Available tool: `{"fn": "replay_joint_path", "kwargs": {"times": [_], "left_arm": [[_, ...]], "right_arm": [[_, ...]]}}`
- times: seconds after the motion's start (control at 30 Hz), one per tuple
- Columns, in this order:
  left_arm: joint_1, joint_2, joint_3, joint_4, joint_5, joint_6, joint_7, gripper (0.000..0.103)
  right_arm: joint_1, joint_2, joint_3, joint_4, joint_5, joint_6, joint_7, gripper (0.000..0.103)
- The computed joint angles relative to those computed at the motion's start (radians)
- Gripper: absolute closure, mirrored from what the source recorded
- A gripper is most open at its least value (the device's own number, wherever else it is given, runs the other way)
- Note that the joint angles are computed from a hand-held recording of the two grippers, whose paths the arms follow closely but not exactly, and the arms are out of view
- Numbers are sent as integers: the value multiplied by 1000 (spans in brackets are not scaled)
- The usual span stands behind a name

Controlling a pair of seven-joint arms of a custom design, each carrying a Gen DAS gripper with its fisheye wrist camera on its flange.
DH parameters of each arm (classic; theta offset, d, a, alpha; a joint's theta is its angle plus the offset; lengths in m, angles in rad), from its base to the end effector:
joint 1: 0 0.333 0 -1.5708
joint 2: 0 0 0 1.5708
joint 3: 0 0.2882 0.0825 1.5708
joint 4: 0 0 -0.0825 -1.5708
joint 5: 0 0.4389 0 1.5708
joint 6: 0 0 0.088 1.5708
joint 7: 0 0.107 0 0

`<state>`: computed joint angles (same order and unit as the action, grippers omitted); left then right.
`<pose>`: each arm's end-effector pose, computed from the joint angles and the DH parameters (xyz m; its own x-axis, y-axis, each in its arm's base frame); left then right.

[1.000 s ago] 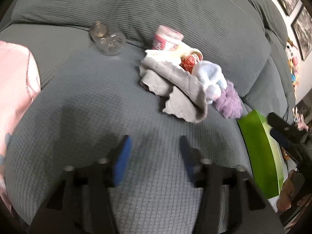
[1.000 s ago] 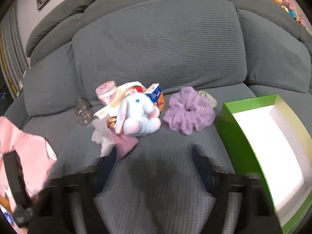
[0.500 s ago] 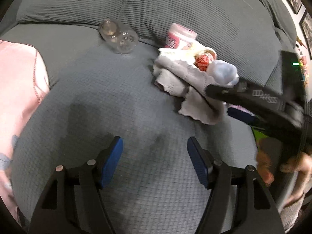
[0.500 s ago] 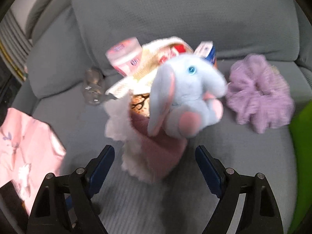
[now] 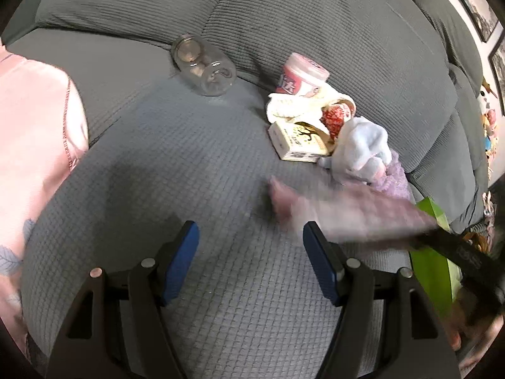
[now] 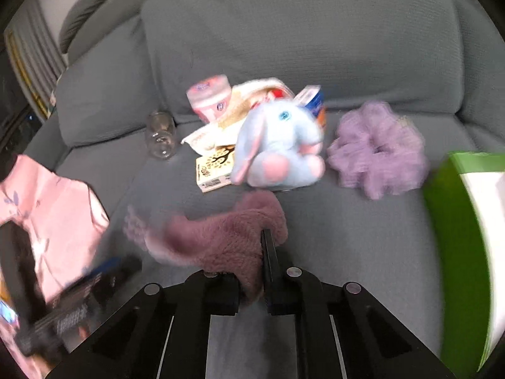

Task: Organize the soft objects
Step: 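Grasp the mauve towel from the pile with the right gripper, then carry the mauve towel into the green box and open the right gripper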

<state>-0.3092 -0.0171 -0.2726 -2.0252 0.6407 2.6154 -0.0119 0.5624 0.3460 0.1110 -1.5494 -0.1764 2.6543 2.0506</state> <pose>0.5284 -0.3643 0.4693 0.3483 -0.8386 0.4189 -0.6468 -0.5384 -0.5401 0.5938 0.4657 0.4984 0.3579 -0.9121 -0.2000 -0.7336 -0.1421 -0.6646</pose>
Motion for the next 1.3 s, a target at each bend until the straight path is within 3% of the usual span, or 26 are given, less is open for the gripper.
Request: {"fn": "replay_joint_path", "kwargs": {"times": [0.17, 0.3, 0.5, 0.57, 0.67, 0.8, 0.87, 0.93, 1.0, 1.07, 1.13, 1.2, 1.3], "left_arm": [[5, -11, 2, -26, -43, 80, 33, 31], [4, 0, 1, -32, -94, 155, 98, 24], [-23, 74, -2, 29, -260, 148, 311, 24], [-31, 91, 1, 43, -295, 144, 357, 25], [-50, 114, 16, 71, -259, 116, 355, 26], [-62, 133, 25, 94, -239, 104, 373, 26], [-66, 144, 24, 102, -252, 114, 405, 30], [-69, 158, 23, 113, -269, 127, 436, 34], [-81, 176, 30, 132, -254, 129, 438, 38], [-94, 198, 35, 155, -239, 128, 447, 43], [-105, 214, 39, 172, -232, 135, 454, 56], [-105, 233, 34, 185, -265, 159, 489, 71], [-106, 261, 27, 212, -336, 176, 542, 77]], "right_arm": [[-21, -150, 12, -187, -16, 60, -48, 91], [-25, -136, 12, -163, -54, 9, -42, 91], [-56, -15, 51, -33, 110, -88, -159, 91], [-59, 57, 56, 59, 160, -171, -189, 91], [-40, 154, 41, 207, 167, -300, -203, 91], [-32, 189, 30, 267, 189, -339, -202, 90], [-32, 184, 24, 262, 198, -343, -192, 81], [-19, 168, 0, 244, 171, -348, -142, 47], [-13, 137, -17, 196, 143, -331, -76, 37], [-52, 105, 15, 129, 204, -258, -106, 37], [-67, 86, 28, 96, 228, -227, -127, 37], [-113, 68, 70, 58, 333, -185, -201, 38], [-160, 49, 115, 23, 474, -170, -319, 61]]}}
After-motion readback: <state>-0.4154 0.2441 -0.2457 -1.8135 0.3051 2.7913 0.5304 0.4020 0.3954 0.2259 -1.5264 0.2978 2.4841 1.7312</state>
